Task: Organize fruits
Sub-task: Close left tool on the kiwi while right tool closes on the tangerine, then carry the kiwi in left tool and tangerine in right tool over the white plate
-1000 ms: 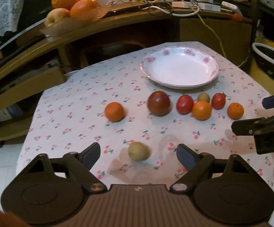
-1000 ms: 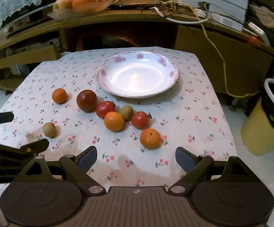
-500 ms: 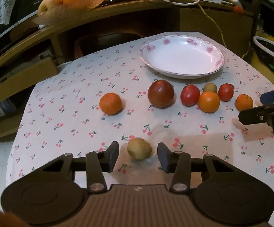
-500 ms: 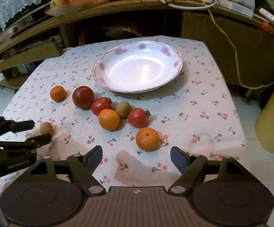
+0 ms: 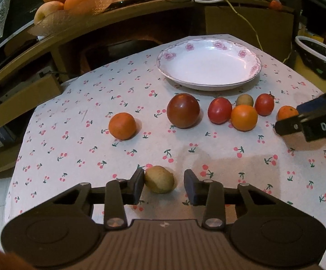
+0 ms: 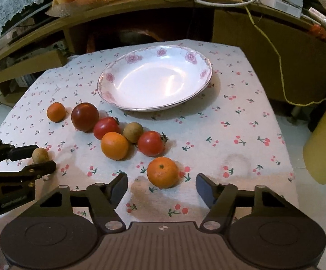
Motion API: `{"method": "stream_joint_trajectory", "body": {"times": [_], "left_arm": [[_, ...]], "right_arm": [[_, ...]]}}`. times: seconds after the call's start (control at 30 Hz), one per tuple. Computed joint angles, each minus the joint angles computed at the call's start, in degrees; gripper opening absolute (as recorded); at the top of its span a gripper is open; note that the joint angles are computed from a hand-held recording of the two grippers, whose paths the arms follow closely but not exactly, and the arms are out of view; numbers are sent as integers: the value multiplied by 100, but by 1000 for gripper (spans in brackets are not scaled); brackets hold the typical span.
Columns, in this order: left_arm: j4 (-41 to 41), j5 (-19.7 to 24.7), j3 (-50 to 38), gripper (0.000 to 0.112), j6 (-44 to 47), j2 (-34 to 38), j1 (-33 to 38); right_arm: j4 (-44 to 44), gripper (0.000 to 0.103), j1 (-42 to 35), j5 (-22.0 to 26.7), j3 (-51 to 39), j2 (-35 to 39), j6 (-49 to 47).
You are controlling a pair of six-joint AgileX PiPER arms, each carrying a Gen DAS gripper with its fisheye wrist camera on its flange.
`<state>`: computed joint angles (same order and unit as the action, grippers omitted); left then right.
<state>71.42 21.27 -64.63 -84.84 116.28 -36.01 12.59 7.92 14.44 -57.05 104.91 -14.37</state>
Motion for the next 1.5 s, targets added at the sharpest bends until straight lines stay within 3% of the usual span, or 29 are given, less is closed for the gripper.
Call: {"method": "stream_joint_trajectory", "body": {"times": [0.13, 0.3, 0.57, 0.8, 1.23, 1.33, 1.5], "left_arm": [[271, -71, 61, 43, -229, -8, 38], [33, 101, -41, 43, -25, 35, -31], [-54, 368, 6, 43, -68, 7, -158], [-354, 261, -14, 36, 228, -32, -108], [-657, 341, -286, 33, 501, -172, -398], [-1107, 390, -573, 33, 951, -145, -383], [-1464, 402, -1346, 33, 1503, 142, -217]], "right_arm": [[-860, 50, 75, -47, -101, 86, 845], [-1367, 37, 98, 15, -128, 82, 1270], [-1256, 34, 39, -46, 20, -17, 1032], [-1487, 35, 73, -9, 1, -20, 1200], [515, 29, -179, 310, 19, -335, -604], [1047, 29, -255, 416, -9, -460, -1072], [1145, 29, -202, 396, -224, -475, -1054]]}}
